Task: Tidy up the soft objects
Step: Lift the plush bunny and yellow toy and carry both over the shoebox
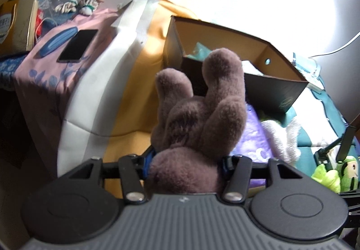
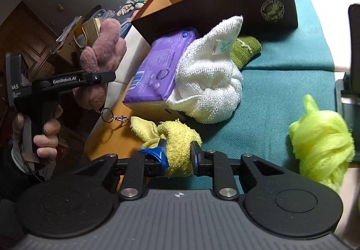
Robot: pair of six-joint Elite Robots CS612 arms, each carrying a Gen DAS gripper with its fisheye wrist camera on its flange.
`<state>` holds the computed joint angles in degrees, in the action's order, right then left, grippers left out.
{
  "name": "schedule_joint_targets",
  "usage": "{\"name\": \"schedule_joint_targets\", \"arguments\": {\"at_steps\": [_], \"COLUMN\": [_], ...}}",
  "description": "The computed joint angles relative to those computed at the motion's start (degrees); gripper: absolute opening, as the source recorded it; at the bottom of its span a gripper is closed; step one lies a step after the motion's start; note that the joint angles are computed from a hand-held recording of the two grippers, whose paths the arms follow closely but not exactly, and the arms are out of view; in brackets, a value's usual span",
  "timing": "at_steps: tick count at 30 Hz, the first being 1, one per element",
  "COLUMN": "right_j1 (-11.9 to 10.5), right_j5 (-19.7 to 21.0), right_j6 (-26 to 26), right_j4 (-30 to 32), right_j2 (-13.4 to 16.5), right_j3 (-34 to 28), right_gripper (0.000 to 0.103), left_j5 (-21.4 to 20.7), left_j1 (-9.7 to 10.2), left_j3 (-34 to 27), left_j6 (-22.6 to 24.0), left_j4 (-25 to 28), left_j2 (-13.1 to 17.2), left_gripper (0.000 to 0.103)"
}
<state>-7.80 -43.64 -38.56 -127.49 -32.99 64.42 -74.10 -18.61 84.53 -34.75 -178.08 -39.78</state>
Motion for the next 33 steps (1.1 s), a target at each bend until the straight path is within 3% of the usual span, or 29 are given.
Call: {"name": "schedule_joint_targets", "arguments": {"at_steps": [9,16,25,30,33], "right_j1": [-1.19,-1.27,0.65,2.45,3.80], "right_j5": [0.00,2.96,3.55,1.57,-1.51], "right_j6": [5.56,13.65,29.46,34.40,33.73], "right_j4": [-10.25,-20.44,-27.91,-23.69,-17.79], "right_j2": [-1.21,1.47,10.88,18.59,24.39], "right_j3": [1.02,-4.44,-22.80,-38.11,-49.61], "right_gripper": [0.003,0.003,0.003,0.003,0.003], "left_j5": [-0.85,-0.57,-1.71,-0.37,1.04], "left_j1": [-0.06,1.02,2.56,2.84,2.80], "left_j3": [-1.83,-9.02,-21.89,-28.41,-32.26], "left_j6": [6.22,11.33,12.76,12.07,11.88], "left_j4": [-4.90,-5.23,-0.08,4.67,8.46], "left_j2": [-0.80,1.44,7.28,10.76,12.94], "left_gripper": [0.057,0.057,0.057,0.057,0.057]}}
